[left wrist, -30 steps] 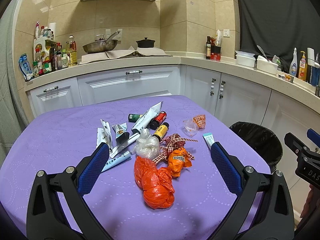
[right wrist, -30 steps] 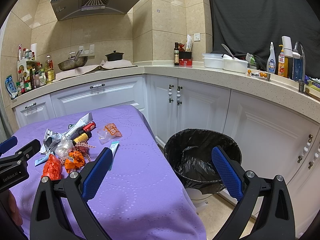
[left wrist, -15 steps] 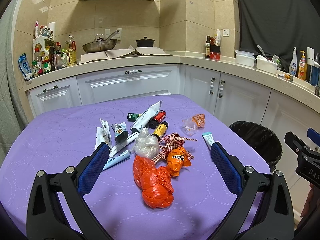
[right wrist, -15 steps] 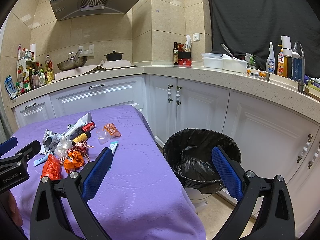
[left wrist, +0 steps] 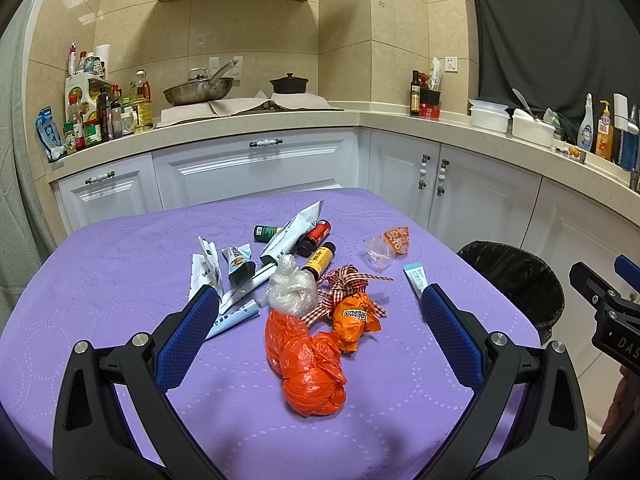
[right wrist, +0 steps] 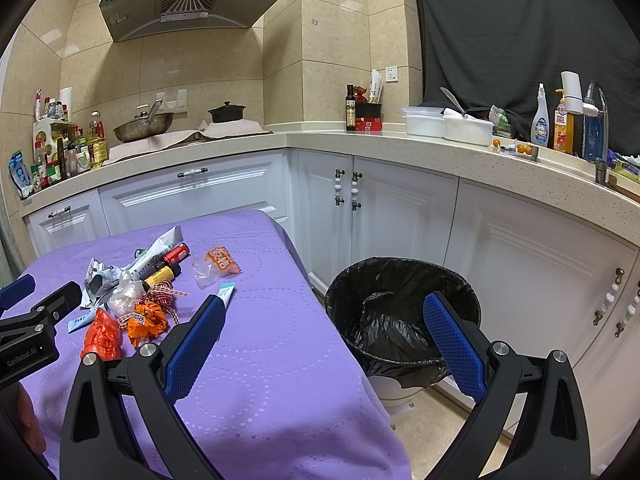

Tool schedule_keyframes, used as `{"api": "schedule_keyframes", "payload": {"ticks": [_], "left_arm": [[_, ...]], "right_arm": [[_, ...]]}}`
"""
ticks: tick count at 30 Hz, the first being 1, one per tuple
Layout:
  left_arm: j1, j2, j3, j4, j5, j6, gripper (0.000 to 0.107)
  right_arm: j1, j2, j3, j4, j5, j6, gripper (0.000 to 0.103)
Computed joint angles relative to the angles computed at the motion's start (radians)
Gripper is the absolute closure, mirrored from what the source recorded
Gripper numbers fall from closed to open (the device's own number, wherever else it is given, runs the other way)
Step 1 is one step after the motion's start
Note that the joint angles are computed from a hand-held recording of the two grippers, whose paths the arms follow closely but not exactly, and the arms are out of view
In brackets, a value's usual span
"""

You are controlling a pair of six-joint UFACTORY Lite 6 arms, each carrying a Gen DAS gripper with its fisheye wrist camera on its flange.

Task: Collect trash

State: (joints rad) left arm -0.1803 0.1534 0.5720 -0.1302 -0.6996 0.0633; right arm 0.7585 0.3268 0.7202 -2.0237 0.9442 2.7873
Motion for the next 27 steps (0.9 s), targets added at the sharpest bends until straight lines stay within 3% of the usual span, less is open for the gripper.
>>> {"api": "schedule_keyframes", "payload": {"ticks": [27], "left_arm": [[0.002,0.019,0.006,0.006,-0.010,-0.002,0.008]], "right_arm": [[0.005,-0.008,-0.003,0.008,0.000,-0.006,0.006]]}}
